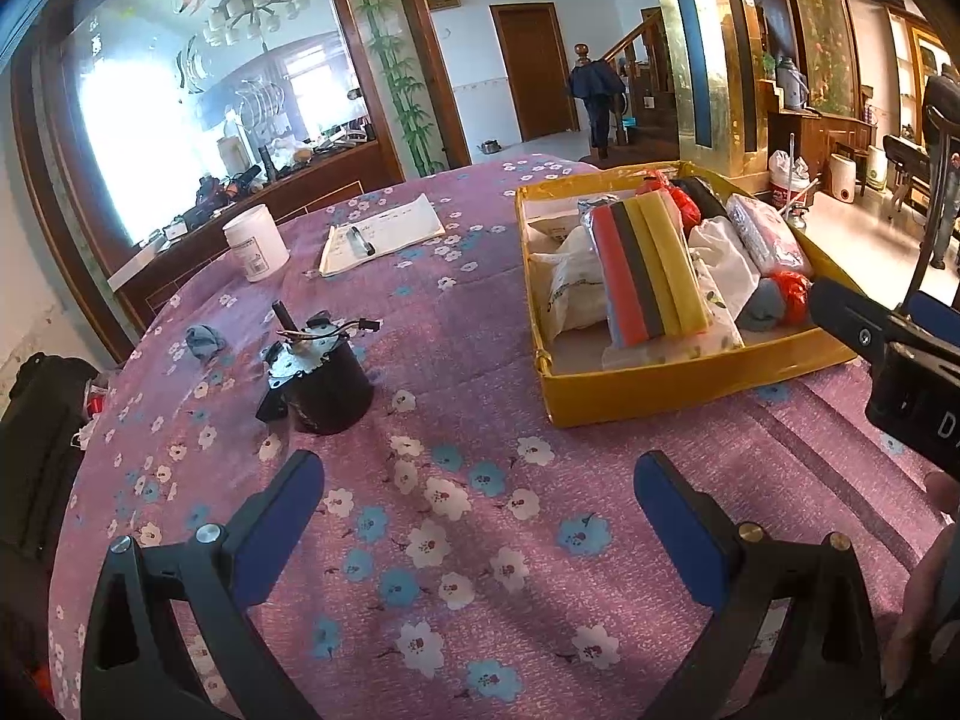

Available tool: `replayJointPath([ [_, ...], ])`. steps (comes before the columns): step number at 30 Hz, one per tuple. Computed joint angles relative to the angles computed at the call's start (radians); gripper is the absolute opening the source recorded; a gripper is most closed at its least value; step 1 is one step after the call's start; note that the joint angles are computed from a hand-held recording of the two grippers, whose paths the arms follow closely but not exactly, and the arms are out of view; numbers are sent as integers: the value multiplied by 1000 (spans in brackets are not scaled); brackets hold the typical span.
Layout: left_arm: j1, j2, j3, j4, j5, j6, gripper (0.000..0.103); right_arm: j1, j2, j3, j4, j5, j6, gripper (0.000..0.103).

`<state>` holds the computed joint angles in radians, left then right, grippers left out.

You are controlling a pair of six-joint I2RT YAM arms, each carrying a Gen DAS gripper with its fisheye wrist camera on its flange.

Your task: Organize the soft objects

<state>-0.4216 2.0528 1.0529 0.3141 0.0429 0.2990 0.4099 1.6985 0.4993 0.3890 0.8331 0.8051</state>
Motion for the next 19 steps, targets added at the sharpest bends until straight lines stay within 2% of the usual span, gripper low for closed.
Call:
replayJointPath([
  [8,2,-5,4,-6,-10,8,103,0,0,2,-5,2,1,102],
  [19,11,-2,9,1,-38,-2,103,16,8,50,-127,43,46,102],
])
